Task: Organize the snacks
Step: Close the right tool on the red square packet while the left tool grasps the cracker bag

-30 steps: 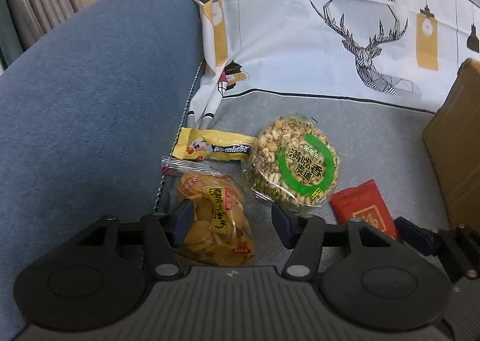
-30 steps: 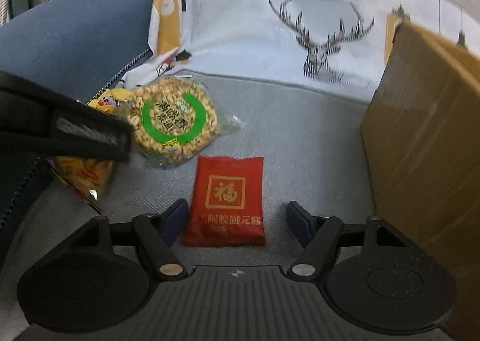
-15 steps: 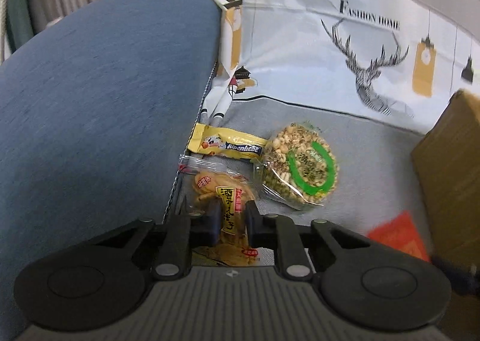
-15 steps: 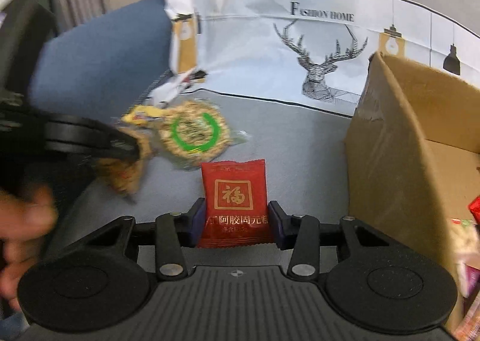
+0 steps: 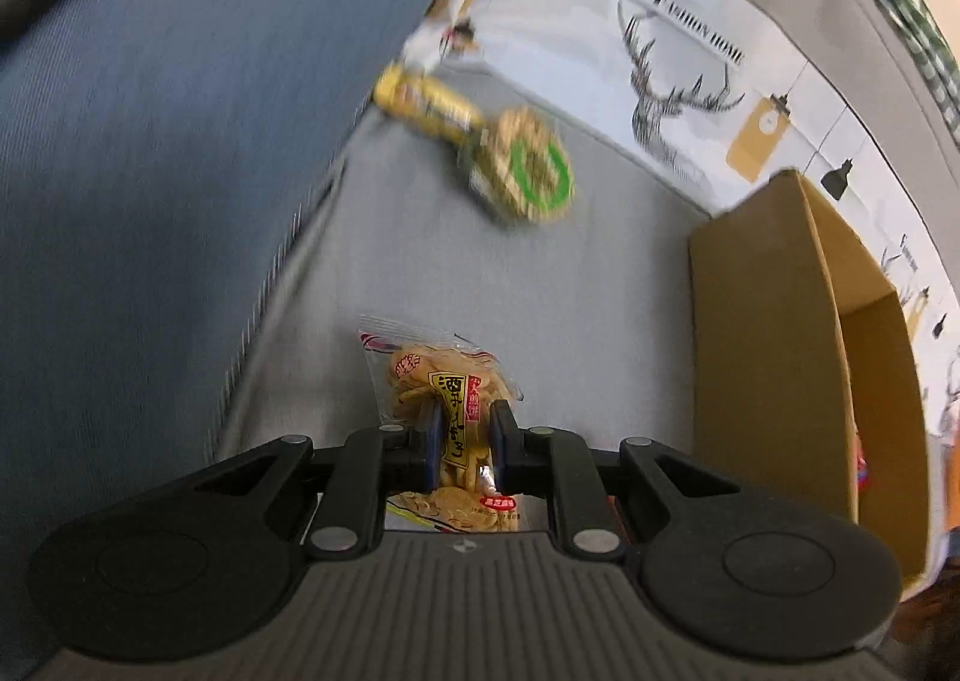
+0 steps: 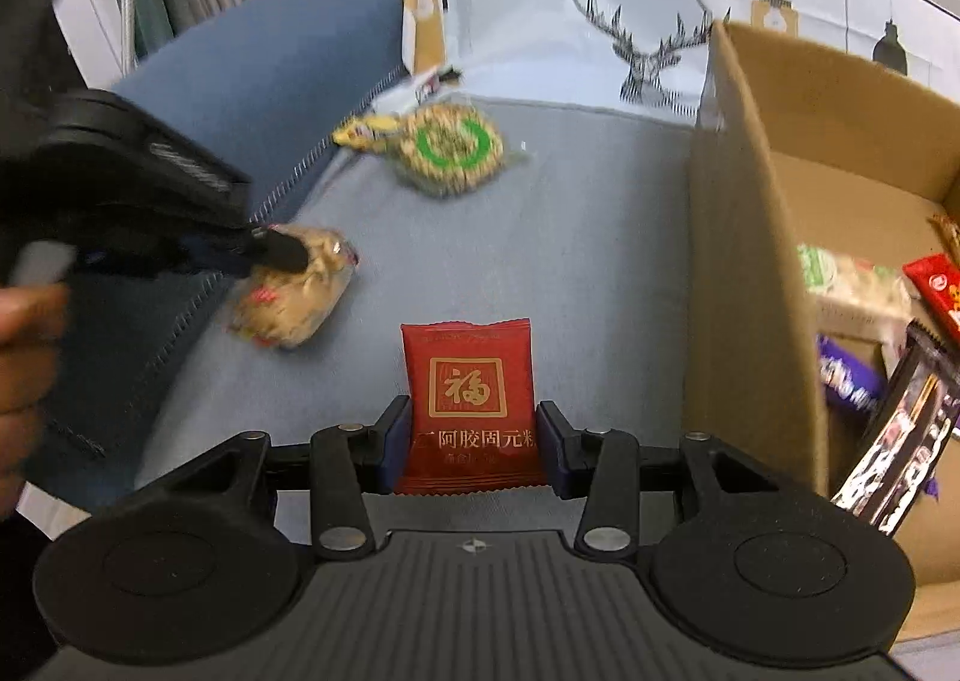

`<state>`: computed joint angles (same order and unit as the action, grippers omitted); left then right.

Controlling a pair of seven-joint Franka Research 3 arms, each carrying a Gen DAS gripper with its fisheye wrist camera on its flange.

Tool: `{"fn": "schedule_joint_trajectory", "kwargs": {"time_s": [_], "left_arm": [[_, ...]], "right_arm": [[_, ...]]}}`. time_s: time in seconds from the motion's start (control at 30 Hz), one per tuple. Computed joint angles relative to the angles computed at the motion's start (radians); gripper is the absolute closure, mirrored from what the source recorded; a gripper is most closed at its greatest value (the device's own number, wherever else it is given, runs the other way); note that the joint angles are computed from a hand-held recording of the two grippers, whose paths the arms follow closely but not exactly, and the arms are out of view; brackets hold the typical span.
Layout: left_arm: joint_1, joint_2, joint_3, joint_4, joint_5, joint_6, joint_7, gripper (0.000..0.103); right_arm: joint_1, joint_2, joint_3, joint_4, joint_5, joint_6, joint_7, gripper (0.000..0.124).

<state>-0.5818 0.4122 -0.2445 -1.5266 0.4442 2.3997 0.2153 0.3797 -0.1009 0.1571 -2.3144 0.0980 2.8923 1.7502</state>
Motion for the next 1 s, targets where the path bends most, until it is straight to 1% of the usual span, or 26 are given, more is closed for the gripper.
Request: {"fn": "schedule_joint_trajectory", "kwargs": {"time_s": [0.03, 0.07, 0.1, 0.13, 0.2, 0.23, 0.27, 0.3, 0.33, 0.4, 0.47, 0.5, 0.57, 0.67, 0.8, 0.9, 1.0], "left_arm": [[0.008, -0.007, -0.006, -0.019, -0.021, 0.026, -0.013, 0.086], [0.016, -0.017, -0.008, -0.045, -0.029, 0.073, -0.024, 0.085], [0.020, -0.020, -0.009, -0.054, -0.032, 0.094, -0.022, 0.085], [0.021, -0.014, -0.010, -0.046, -0.035, 0.086, -0.012, 0.085], [0.023, 0.004, -0.015, -0.020, -0.057, 0.042, 0.006, 0.085], [0.028, 0.014, -0.019, -0.007, -0.078, 0.023, 0.015, 0.083], [0.029, 0.013, -0.018, -0.012, -0.086, 0.024, 0.010, 0.072], [0.025, 0.013, -0.011, -0.011, -0.082, 0.016, 0.000, 0.063], [0.018, 0.016, -0.004, -0.002, -0.071, -0.003, -0.008, 0.061], [0.008, 0.024, 0.002, 0.016, -0.055, -0.035, -0.012, 0.048], [0.006, 0.035, -0.001, 0.034, -0.051, -0.046, 0.000, 0.042], [0.005, 0.042, -0.002, 0.044, -0.048, -0.050, 0.010, 0.037], [-0.006, 0.063, -0.001, 0.081, -0.040, -0.091, 0.035, 0.031], [-0.016, 0.086, 0.001, 0.118, -0.038, -0.135, 0.065, 0.031], [-0.011, 0.097, -0.005, 0.125, -0.061, -0.136, 0.099, 0.030], [-0.011, 0.107, -0.006, 0.134, -0.075, -0.137, 0.120, 0.029], [-0.003, 0.106, -0.009, 0.125, -0.098, -0.120, 0.129, 0.029]], "right_arm": [[0.001, 0.006, 0.001, 0.001, -0.007, -0.005, -0.008, 0.078], [-0.003, 0.011, 0.004, 0.002, -0.029, -0.007, 0.003, 0.078], [-0.005, 0.015, 0.006, 0.002, -0.046, -0.008, 0.011, 0.078], [-0.002, 0.021, 0.005, 0.004, -0.046, -0.009, 0.004, 0.078], [0.003, 0.030, 0.000, 0.012, -0.042, -0.030, -0.017, 0.077], [0.006, 0.033, -0.002, 0.018, -0.035, -0.042, -0.022, 0.077], [0.013, 0.035, -0.006, 0.022, -0.003, -0.051, -0.046, 0.076], [0.019, 0.036, -0.011, 0.025, 0.028, -0.057, -0.074, 0.075], [0.021, 0.037, -0.012, 0.028, 0.041, -0.063, -0.089, 0.075], [0.019, 0.036, -0.013, 0.036, 0.041, -0.076, -0.092, 0.072], [0.023, 0.039, -0.017, 0.045, 0.079, -0.077, -0.124, 0.073], [0.023, 0.043, -0.017, 0.048, 0.081, -0.075, -0.128, 0.073], [0.022, 0.052, -0.017, 0.059, 0.083, -0.086, -0.134, 0.071], [0.023, 0.068, -0.017, 0.072, 0.082, -0.105, -0.144, 0.069], [0.025, 0.079, -0.014, 0.077, 0.029, -0.113, -0.118, 0.068], [0.026, 0.083, -0.016, 0.081, 0.010, -0.121, -0.110, 0.068], [0.028, 0.085, -0.016, 0.084, 0.005, -0.122, -0.107, 0.068]]}}
